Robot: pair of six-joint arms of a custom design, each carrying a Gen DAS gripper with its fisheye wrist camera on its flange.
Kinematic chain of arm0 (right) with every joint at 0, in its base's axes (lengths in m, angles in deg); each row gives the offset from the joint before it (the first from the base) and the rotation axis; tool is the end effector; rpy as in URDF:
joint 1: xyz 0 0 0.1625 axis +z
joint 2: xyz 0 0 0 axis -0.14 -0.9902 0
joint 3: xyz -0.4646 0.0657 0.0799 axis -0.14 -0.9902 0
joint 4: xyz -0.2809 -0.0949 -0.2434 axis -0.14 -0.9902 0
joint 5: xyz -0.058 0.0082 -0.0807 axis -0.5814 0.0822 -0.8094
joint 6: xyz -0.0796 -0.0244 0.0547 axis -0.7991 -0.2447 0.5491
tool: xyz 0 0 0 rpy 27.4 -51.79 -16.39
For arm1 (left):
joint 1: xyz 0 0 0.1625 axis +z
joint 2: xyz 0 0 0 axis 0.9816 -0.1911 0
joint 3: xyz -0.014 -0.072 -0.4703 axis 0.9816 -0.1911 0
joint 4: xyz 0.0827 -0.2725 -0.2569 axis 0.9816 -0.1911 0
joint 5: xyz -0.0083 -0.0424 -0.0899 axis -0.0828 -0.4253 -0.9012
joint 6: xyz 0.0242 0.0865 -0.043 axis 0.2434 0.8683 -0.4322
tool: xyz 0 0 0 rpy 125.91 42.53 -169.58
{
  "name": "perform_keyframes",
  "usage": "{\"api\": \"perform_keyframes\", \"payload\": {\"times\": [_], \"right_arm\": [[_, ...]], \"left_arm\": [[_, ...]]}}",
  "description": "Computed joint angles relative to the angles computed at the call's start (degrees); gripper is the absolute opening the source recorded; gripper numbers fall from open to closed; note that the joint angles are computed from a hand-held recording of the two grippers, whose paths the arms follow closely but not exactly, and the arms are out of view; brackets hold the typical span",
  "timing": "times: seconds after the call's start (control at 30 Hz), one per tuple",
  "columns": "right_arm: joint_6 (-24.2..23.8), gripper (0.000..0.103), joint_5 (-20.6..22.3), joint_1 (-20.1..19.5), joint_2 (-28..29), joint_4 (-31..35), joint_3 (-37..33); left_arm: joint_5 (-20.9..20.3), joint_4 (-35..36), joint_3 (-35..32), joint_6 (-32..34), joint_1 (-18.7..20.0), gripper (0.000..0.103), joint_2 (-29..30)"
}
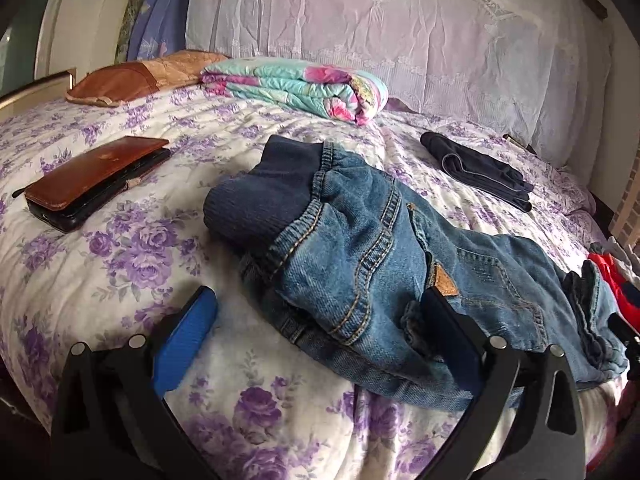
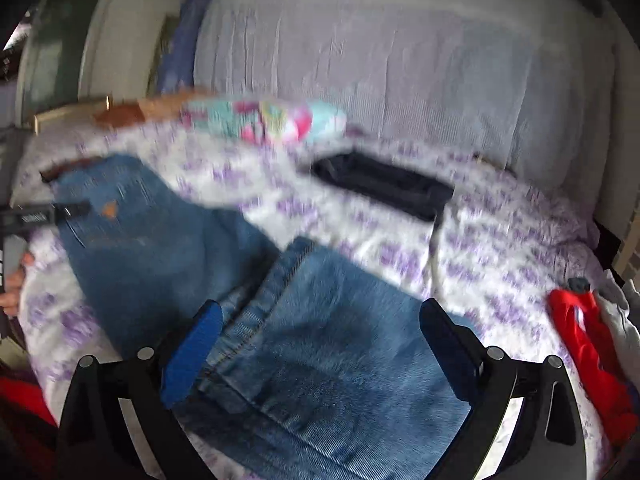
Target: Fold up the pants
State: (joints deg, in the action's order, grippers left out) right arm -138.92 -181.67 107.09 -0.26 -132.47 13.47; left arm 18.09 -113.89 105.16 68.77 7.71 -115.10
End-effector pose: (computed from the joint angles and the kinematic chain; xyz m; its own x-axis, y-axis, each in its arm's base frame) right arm 0.2193 -0.7716 -0.0010 -0.5092 -0.2223 0.8315 -0.8252 0.4007 -0.3982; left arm 0.1235 -0.8255 0.2580 -0.8616 -0.0609 -0.5040 0.3837 0.5720 -0.7250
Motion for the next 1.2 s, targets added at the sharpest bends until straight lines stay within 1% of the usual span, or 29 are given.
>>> {"api": "perform_keyframes", "payload": {"times": [0.03, 0.07, 0.1, 0.2, 0.23, 0.33, 0.37, 0.4, 0.5, 0.53, 0.6, 0.73, 0.77, 0.83, 0.87, 0.93, 1.0, 1.07, 1.13, 1.2], "right_arm": [[-0.2, 0.099, 0.0, 0.0, 0.2, -1.0, -0.1], [-0.6, 0.099, -1.2, 0.2, 0.5, -1.4, -0.6], [-1.0, 0.099, -2.4, 0.3, 0.9, -0.1, -1.8], [-2.3, 0.099, -6.1, 0.9, 2.0, 6.7, -5.2], [-2.6, 0.099, -6.4, 0.9, 2.3, 7.1, -5.7], [-1.7, 0.099, -4.3, 0.6, 1.4, 5.0, -3.4], [-0.8, 0.099, -2.7, 0.3, 0.6, 4.4, -1.9], [0.0, 0.099, -1.9, 0.1, 0.1, 4.4, -1.2], [3.8, 0.099, -0.7, -0.5, -1.3, 6.9, -0.3], [4.7, 0.099, -0.5, -0.6, -1.5, 7.6, -0.2], [7.3, 0.099, 0.3, -1.0, -2.4, 9.4, 0.3], [12.3, 0.099, 2.9, -2.0, -4.2, 12.0, 1.6], [14.1, 0.099, 3.4, -2.4, -4.7, 12.9, 1.7], [16.7, 0.100, 4.5, -2.9, -5.3, 14.6, 1.9], [18.1, 0.100, 5.8, -3.3, -5.9, 15.6, 2.3], [19.4, 0.100, 7.0, -3.7, -6.4, 16.0, 2.7], [19.6, 0.100, 7.3, -3.7, -6.4, 15.7, 2.9], [19.3, 0.099, 6.7, -3.5, -6.2, 15.1, 2.8], [18.9, 0.100, 6.2, -3.4, -6.0, 15.0, 2.6], [19.0, 0.100, 6.0, -3.3, -5.9, 15.2, 2.4]], "left_arm": [[-0.1, 2.2, -0.3, -1.1, 0.0, 0.099, -0.5], [-0.1, 3.6, -0.5, -1.9, 0.0, 0.099, -0.7], [0.0, 5.3, -0.9, -2.9, -0.1, 0.099, -1.0], [0.8, 9.4, -2.3, -5.9, -0.3, 0.099, -1.3], [1.2, 10.2, -2.7, -6.7, -0.4, 0.099, -1.2], [1.2, 12.1, -3.1, -9.2, -0.6, 0.099, -1.4], [-0.3, 13.3, -3.0, -10.9, -0.5, 0.099, -1.9], [-2.1, 14.6, -2.8, -12.4, -0.3, 0.099, -2.3], [-10.8, 19.2, -1.7, -16.9, 0.9, 0.099, -4.2], [-11.4, 19.7, -1.4, -17.2, 0.9, 0.099, -4.4], [-11.3, 19.5, -0.8, -16.8, 0.8, 0.099, -4.4], [-12.2, 20.2, -3.4, -21.6, 1.2, 0.099, -3.4], [-11.8, 20.0, -4.6, -22.8, 1.2, 0.099, -2.8], [-9.8, 19.1, -6.4, -22.8, 0.8, 0.099, -1.6], [-8.7, 18.4, -6.8, -22.1, 0.5, 0.099, -1.1], [-5.7, 16.2, -7.2, -19.6, -0.1, 0.099, -0.1], [-0.7, 12.2, -7.4, -14.3, -1.3, 0.099, 1.7], [5.6, 8.9, -7.9, -7.4, -2.6, 0.099, 3.6], [9.8, 8.4, -8.6, -4.4, -3.5, 0.099, 4.6], [8.9, 9.4, -9.1, -5.6, -3.2, 0.099, 4.4]]}}
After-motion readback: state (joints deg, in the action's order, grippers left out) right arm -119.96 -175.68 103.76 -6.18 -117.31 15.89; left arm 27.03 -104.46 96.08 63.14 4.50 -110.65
